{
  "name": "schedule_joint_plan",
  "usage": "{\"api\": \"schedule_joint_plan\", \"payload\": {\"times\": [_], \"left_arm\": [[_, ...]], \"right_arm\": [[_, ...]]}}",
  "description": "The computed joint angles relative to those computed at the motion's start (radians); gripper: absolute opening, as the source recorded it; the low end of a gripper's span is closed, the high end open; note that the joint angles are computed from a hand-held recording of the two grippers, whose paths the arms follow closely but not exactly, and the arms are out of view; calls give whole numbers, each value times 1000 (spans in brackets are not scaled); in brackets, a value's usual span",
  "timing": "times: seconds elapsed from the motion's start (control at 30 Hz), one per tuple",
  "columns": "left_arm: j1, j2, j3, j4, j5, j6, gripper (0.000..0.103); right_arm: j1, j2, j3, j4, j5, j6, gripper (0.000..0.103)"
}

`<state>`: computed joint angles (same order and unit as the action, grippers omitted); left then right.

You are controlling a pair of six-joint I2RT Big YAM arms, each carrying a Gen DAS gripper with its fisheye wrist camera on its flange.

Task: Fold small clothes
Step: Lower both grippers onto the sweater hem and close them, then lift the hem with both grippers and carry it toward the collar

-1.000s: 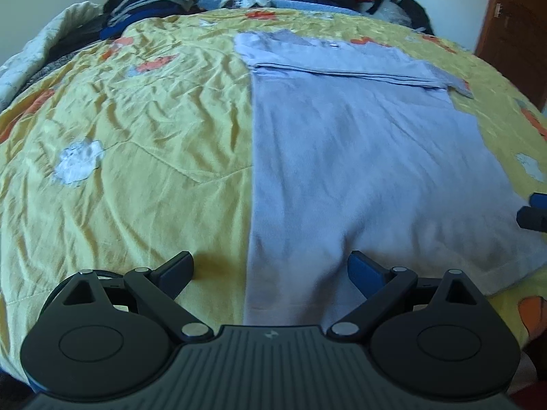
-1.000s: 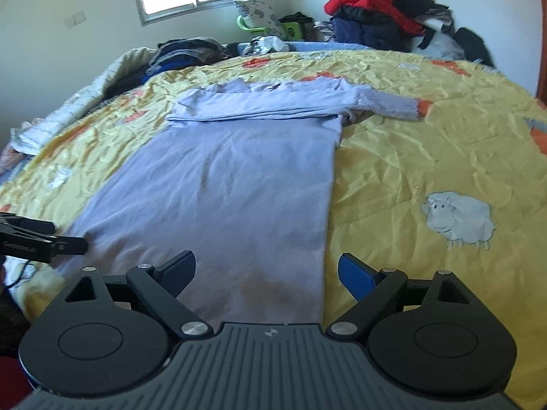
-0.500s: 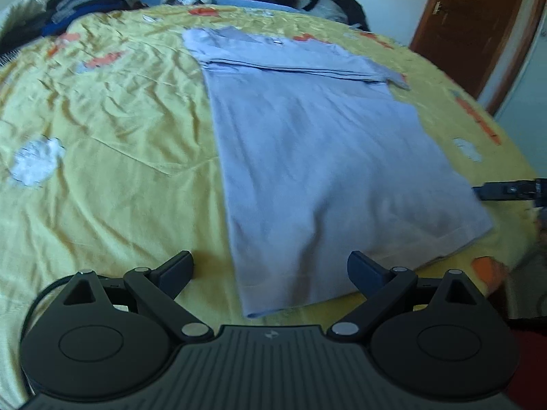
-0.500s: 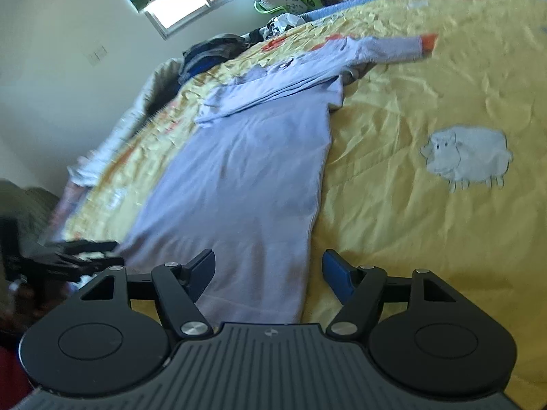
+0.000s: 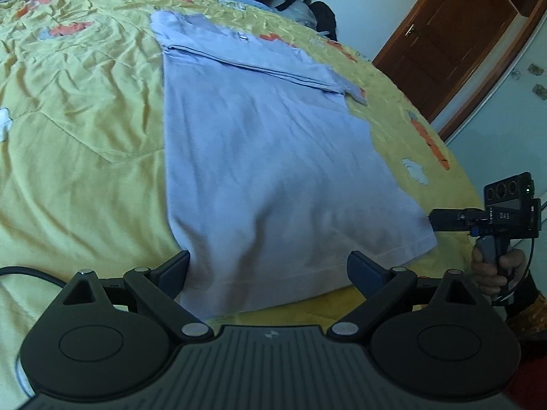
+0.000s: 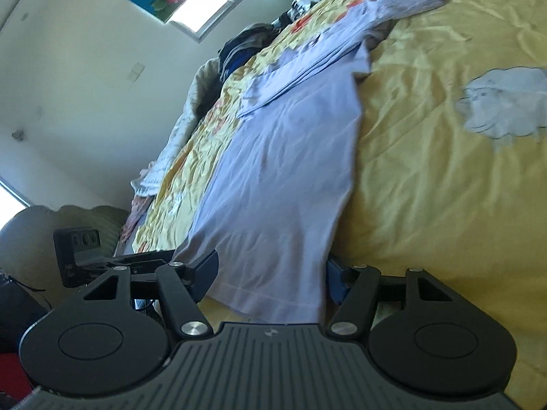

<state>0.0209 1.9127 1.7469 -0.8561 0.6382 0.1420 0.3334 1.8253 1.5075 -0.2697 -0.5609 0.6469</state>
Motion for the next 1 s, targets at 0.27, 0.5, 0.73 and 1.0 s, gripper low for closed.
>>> {"api": "schedule_joint_plan", "payload": {"times": [0.27,0.5,0.73,1.0], "left_arm": [[-1,-2,0,0,-8,-1,93],[-3,-8,2,6,-112,-35,21],[-40,-55,-62,85,-249,-44,7],[-102,-98,-76,210,-403,-25,7]], "right_arm": [[44,19,63,-111,50,-61,50],[66,17,74,-188,141,-105,12],[139,20,159,-324,357,-277,5],[178,19,224,-324,498,-371,5]]}}
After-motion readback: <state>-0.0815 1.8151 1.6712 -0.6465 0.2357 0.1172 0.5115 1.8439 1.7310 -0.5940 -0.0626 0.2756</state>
